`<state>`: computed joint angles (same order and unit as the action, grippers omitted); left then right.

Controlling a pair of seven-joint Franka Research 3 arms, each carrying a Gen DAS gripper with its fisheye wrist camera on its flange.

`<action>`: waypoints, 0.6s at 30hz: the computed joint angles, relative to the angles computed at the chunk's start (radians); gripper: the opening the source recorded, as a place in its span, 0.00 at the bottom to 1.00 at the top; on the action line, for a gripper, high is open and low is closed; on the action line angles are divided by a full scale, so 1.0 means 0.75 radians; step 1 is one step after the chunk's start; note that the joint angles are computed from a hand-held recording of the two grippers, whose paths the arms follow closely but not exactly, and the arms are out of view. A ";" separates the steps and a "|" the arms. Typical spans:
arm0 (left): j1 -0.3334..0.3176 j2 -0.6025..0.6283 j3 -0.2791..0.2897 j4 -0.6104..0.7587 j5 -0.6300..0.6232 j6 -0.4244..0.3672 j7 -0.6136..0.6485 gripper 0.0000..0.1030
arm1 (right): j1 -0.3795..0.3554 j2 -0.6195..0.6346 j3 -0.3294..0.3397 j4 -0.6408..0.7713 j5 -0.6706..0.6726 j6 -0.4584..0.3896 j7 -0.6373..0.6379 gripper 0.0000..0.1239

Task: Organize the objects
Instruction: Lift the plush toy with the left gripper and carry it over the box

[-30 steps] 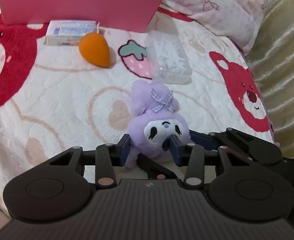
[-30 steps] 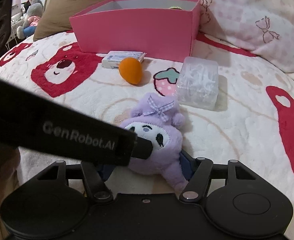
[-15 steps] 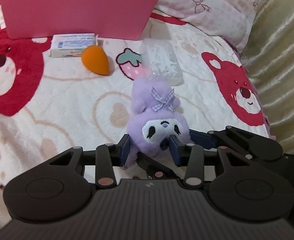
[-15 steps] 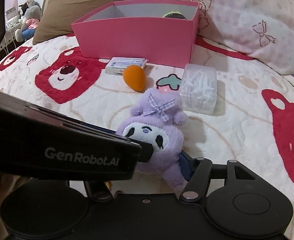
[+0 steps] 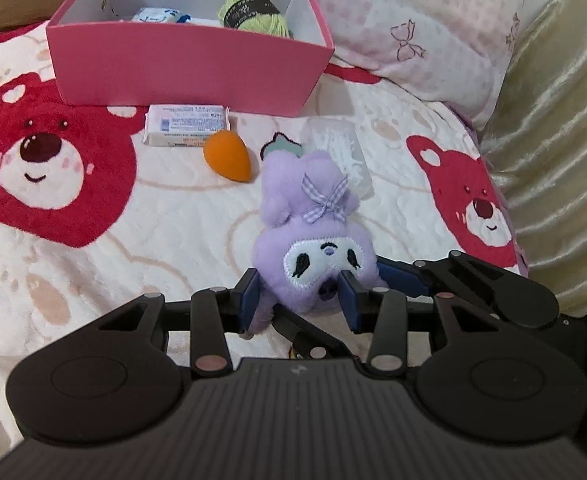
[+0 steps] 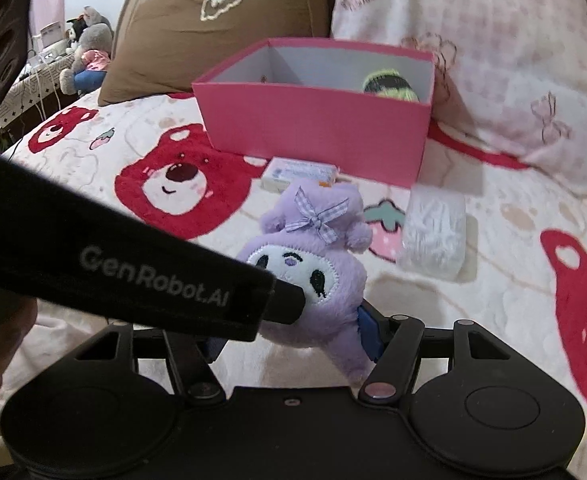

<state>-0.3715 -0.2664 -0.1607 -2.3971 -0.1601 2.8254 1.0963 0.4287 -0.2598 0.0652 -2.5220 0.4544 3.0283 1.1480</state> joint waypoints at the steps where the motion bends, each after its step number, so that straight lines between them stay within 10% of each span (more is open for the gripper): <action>1: 0.003 -0.007 -0.003 -0.002 0.006 0.003 -0.003 0.40 | -0.004 -0.002 0.004 0.001 -0.009 0.005 -0.001 0.55; 18: 0.012 -0.087 -0.002 0.018 0.091 -0.024 -0.067 0.40 | 0.007 -0.079 -0.016 0.040 -0.002 -0.060 0.024 0.55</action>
